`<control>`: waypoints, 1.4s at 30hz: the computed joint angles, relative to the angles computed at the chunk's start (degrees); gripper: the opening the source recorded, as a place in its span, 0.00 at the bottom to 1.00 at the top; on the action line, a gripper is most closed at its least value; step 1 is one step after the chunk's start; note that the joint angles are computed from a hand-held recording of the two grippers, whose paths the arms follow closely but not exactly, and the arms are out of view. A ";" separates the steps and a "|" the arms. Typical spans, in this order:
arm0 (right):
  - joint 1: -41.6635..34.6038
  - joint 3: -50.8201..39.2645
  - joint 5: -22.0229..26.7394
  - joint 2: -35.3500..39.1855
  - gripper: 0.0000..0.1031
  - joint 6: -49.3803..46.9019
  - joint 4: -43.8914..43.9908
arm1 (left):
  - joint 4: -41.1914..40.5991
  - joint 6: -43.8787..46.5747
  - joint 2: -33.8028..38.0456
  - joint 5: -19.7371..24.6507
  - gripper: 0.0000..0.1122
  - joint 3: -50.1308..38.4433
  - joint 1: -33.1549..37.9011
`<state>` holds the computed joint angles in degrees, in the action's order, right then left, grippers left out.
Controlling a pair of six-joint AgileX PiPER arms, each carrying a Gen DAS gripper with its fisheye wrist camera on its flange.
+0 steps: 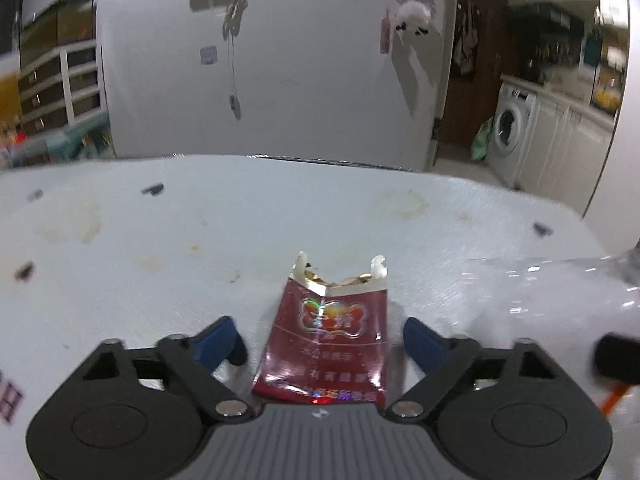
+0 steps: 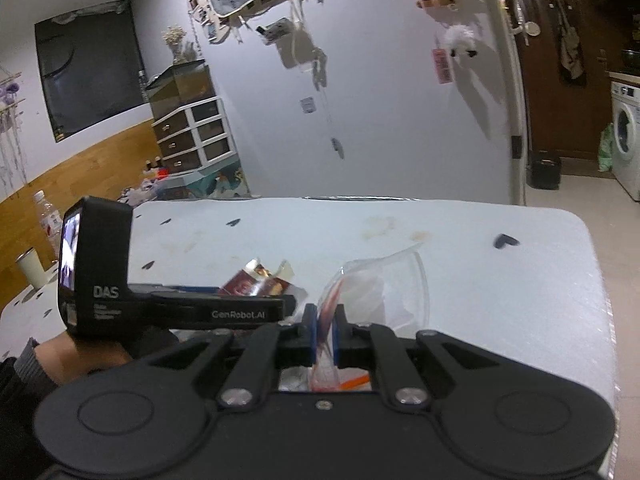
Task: Collect trash
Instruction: 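Grasp the clear orange-filled bag with the right tool while the left tool grasps the red cigarette box, then carry the clear bag and red cigarette box over the wastebasket with both tools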
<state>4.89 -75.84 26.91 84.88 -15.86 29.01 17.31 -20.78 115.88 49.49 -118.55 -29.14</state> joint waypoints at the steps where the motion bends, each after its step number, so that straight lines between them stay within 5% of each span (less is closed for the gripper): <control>1: -0.20 0.82 -0.09 -0.72 0.07 0.50 -0.59 | -0.15 -0.23 -0.30 -0.84 0.66 0.72 0.03; 4: -0.74 2.73 -0.43 -2.35 0.07 1.39 -1.24 | -1.47 1.31 -0.50 -0.15 0.49 0.03 0.22; 18: -1.64 9.14 -2.71 -10.79 0.07 5.46 -7.50 | 3.80 -4.31 -10.81 -3.89 0.48 13.01 -4.83; 28: -2.61 14.55 -0.08 -20.30 0.06 6.92 -11.33 | 18.74 -22.21 -24.45 -4.12 0.48 29.83 -14.80; 38: -6.98 19.98 6.78 -34.01 0.07 4.53 -11.92 | 31.49 -38.55 -33.16 3.90 0.48 36.96 -28.87; 42: -14.84 21.35 12.42 -39.46 0.07 -3.86 -4.25 | 35.94 -43.21 -34.34 8.88 0.48 36.92 -35.97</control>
<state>-9.95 -54.49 39.32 45.42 -19.72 24.76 53.25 -63.99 81.54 58.37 -81.63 -65.11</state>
